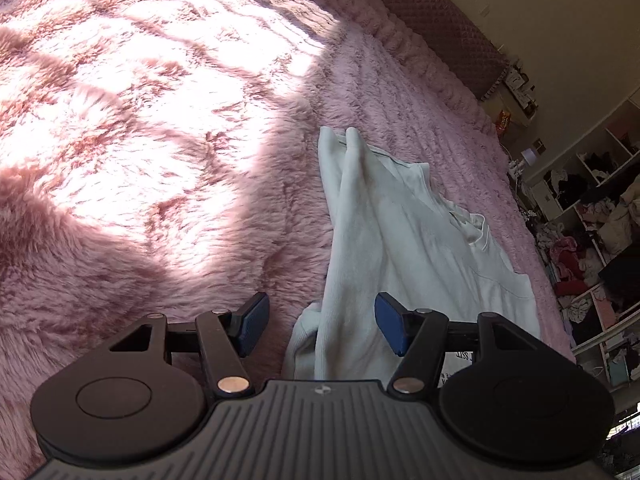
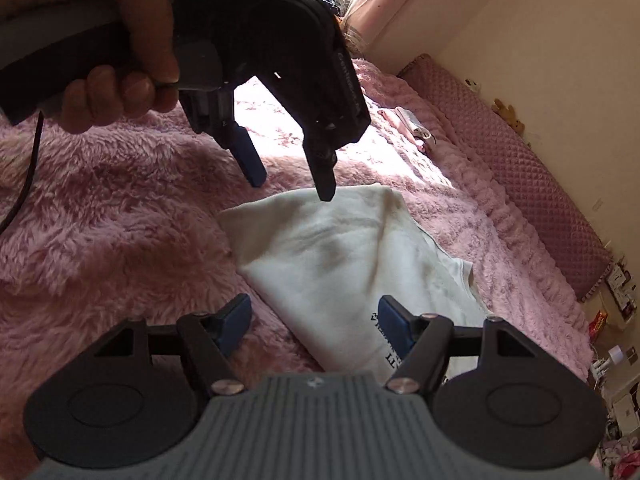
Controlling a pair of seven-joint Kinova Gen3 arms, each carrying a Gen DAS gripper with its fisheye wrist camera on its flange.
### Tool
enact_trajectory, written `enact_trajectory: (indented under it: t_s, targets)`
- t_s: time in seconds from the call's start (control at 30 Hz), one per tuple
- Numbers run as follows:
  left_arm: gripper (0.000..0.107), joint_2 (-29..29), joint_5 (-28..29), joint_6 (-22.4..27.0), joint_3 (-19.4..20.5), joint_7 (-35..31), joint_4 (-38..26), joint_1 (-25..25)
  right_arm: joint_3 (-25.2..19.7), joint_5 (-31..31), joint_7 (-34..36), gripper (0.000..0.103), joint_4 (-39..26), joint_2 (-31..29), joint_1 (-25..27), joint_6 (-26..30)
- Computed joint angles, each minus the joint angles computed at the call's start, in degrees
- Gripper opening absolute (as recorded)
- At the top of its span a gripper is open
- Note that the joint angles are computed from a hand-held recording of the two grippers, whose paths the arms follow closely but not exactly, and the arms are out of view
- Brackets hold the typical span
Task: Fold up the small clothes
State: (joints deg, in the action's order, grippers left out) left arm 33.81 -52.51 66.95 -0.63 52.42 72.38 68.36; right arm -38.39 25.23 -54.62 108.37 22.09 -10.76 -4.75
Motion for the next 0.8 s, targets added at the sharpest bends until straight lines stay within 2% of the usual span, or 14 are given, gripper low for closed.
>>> enact_trajectory:
  t_s: [0.07,0.13,0.2,0.27,0.47,0.6,0.7,0.73,0.77,0.8]
  targets:
    - [0.071,-0.8,-0.99,-3.1,-0.39,0.96,2.39,-1.02,5.31,-0.87,4.66,0.066,1.7,0.17,-5.12,-4.66]
    - [0.071,-1.71,-1.19,-6.67,-0.32,0.88,4.54,-3.08,10.58,-4.81,8.23,0.066,2.9,0.51,-10.41,-9.05]
    - [0.071,-2.46,-1.93,-10.11,-0.62,1.47,6.77,-4.66,14.78,-6.99,8.06,0.066,2.38,1.01,-15.22,-10.37]
    - [0.071,-2.88,-4.02,-12.74,-1.84,3.97,9.01,-5.21,19.24,-6.1,4.84,0.066,1.37,1.58,-19.81,-11.2]
    - [0.071,-4.92,-11.55,-23.46,-4.09,13.38,16.5,-9.15,24.51,-9.78,5.87,0.066,0.68,3.58,-25.81,-15.55]
    - [0.074,-5.31,-13.63,-28.98,-4.33,16.59,18.17,-12.95,25.28,-10.95,6.95,0.066,1.23,4.7,-26.57,-19.2]
    - [0.074,-4.82,-15.27,-30.78,-5.79,20.05,18.1,-13.62,24.06,-9.65,5.84,0.056,0.74,4.9,-25.54,-18.24]
    - [0.075,-4.46,-16.29,-31.04,-6.41,22.05,18.05,-13.46,23.53,-8.77,5.43,0.047,0.56,4.86,-25.08,-17.57]
    - [0.075,-4.01,-17.48,-31.32,-7.02,24.18,18.01,-13.21,22.72,-7.43,4.92,0.032,0.32,4.86,-24.39,-16.68]
    - [0.074,-3.7,-18.54,-31.48,-7.42,25.89,18.11,-13.13,22.75,-7.03,5.1,0.024,0.97,4.53,-24.55,-16.72]
